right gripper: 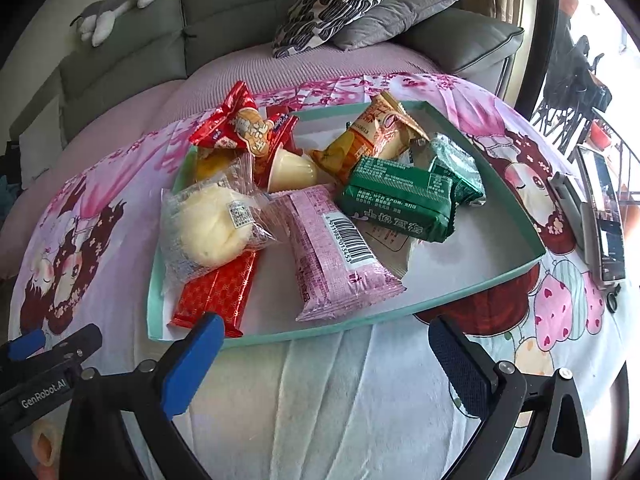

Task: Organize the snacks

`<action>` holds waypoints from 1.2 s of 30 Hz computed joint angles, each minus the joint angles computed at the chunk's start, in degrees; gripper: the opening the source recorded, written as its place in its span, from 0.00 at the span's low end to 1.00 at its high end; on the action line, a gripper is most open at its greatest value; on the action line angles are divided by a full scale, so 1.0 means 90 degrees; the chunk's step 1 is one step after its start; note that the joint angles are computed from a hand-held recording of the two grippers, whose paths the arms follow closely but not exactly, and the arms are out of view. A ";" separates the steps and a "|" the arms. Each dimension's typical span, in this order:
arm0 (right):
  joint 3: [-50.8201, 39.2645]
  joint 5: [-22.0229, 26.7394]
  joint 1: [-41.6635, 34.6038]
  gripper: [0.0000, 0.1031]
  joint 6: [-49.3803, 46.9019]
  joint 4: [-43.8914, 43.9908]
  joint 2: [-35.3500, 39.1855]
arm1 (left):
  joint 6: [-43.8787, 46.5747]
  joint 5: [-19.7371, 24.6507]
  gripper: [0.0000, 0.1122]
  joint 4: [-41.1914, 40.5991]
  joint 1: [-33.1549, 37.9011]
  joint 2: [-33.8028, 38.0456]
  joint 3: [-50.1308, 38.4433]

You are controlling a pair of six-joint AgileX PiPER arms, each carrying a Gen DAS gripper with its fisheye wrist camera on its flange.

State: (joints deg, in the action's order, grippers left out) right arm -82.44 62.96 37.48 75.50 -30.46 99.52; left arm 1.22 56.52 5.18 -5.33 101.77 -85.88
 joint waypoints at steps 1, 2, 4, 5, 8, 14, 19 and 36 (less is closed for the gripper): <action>0.0007 -0.0017 -0.0007 1.00 -0.0004 0.0004 -0.0002 | 0.0018 0.0050 0.85 -0.0053 0.0025 0.0033 -0.0040; 0.0017 -0.0034 -0.0016 1.00 -0.0010 0.0009 -0.0003 | 0.0046 0.0089 0.85 -0.0109 0.0053 0.0059 -0.0073; 0.0012 -0.0047 -0.0029 1.00 -0.0041 0.0025 0.0008 | 0.0057 0.0119 0.85 -0.0145 0.0064 0.0071 -0.0091; 0.0003 -0.0040 -0.0025 1.00 -0.0053 0.0027 0.0014 | 0.0056 0.0122 0.85 -0.0130 0.0058 0.0066 -0.0086; -0.0016 -0.0039 -0.0009 1.00 -0.0083 0.0020 0.0023 | 0.0046 0.0150 0.85 -0.0050 0.0015 0.0074 -0.0084; -0.0020 -0.0038 -0.0010 1.00 -0.0079 0.0040 0.0029 | 0.0107 0.0136 0.85 -0.0129 0.0058 0.0049 -0.0084; -0.0022 -0.0031 -0.0019 1.00 -0.0108 0.0055 0.0029 | 0.0074 0.0162 0.85 -0.0116 0.0056 0.0070 -0.0102; -0.0021 -0.0004 -0.0028 1.00 -0.0107 0.0063 0.0022 | 0.0031 0.0104 0.85 -0.0040 0.0062 0.0052 -0.0056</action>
